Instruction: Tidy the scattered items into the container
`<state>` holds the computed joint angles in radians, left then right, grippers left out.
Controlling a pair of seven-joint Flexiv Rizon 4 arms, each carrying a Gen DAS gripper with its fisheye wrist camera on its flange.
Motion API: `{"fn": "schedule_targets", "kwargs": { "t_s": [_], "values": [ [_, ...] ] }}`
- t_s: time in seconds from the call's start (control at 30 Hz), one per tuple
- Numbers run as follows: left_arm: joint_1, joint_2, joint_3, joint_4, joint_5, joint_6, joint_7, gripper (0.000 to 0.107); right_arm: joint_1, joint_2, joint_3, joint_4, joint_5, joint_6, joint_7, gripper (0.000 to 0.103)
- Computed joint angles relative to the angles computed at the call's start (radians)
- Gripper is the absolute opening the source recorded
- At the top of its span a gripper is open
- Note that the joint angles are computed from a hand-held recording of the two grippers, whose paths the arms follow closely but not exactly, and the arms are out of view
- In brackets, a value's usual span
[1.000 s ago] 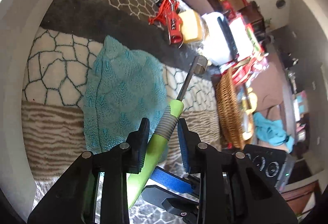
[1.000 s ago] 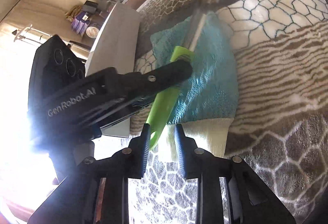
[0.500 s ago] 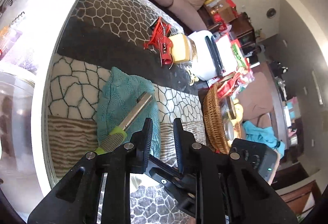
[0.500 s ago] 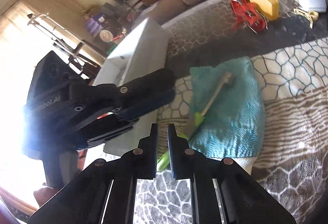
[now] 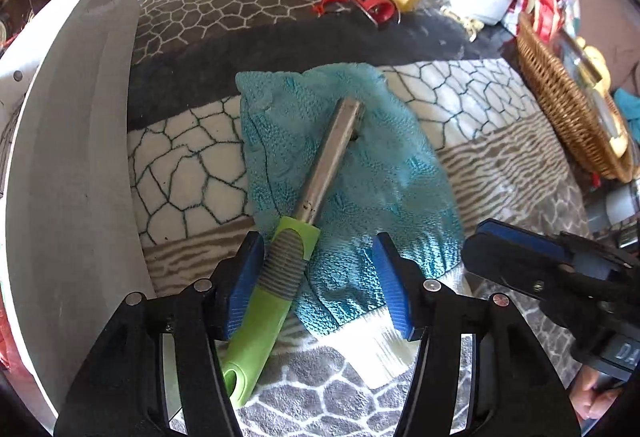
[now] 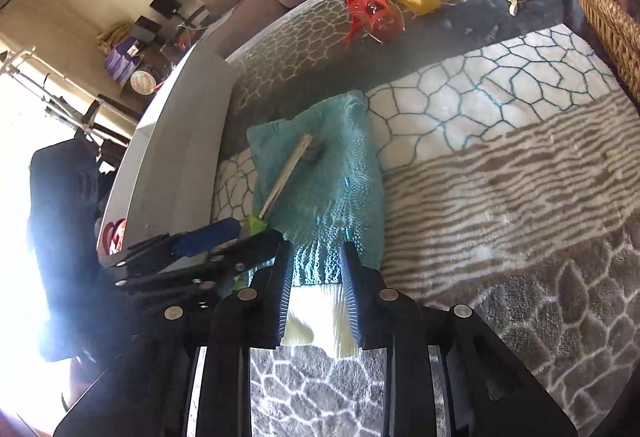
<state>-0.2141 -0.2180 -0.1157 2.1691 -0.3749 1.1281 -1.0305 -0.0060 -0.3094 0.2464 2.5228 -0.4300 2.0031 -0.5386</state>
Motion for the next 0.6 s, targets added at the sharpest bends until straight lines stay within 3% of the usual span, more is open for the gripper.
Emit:
{"fn": "schedule_targets", "kwargs": {
  "t_s": [0.07, 0.1, 0.2, 0.27, 0.4, 0.53, 0.6],
  "values": [
    [-0.001, -0.003, -0.001, 0.012, -0.006, 0.028, -0.005, 0.037, -0.043, -0.007, 0.023, -0.001, -0.051, 0.014, 0.016, 0.026],
    [0.011, 0.001, -0.018, 0.02, -0.056, 0.027, 0.019, 0.035, -0.053, -0.007, 0.027, -0.001, -0.069, 0.019, 0.022, 0.026],
    [0.056, 0.031, -0.082, 0.038, -0.349, -0.05, 0.171, 0.02, -0.081, -0.006, 0.029, -0.003, -0.122, 0.03, 0.044, 0.034],
    [0.058, 0.047, -0.082, 0.035, -0.5, -0.116, 0.238, 0.018, -0.093, -0.002, 0.023, -0.001, -0.148, 0.048, 0.055, 0.036],
    [0.044, 0.027, -0.042, 0.006, -0.583, -0.237, 0.256, 0.018, -0.082, 0.005, -0.009, 0.015, -0.141, 0.097, 0.058, 0.049],
    [0.042, 0.021, -0.022, -0.001, -0.691, -0.317, 0.269, 0.017, -0.219, -0.103, 0.013, 0.009, -0.346, 0.274, 0.216, 0.051],
    [0.039, 0.019, -0.012, -0.008, -0.705, -0.333, 0.268, 0.017, -0.237, -0.105, -0.005, 0.001, -0.452, 0.275, 0.256, 0.051]
  ]
}}
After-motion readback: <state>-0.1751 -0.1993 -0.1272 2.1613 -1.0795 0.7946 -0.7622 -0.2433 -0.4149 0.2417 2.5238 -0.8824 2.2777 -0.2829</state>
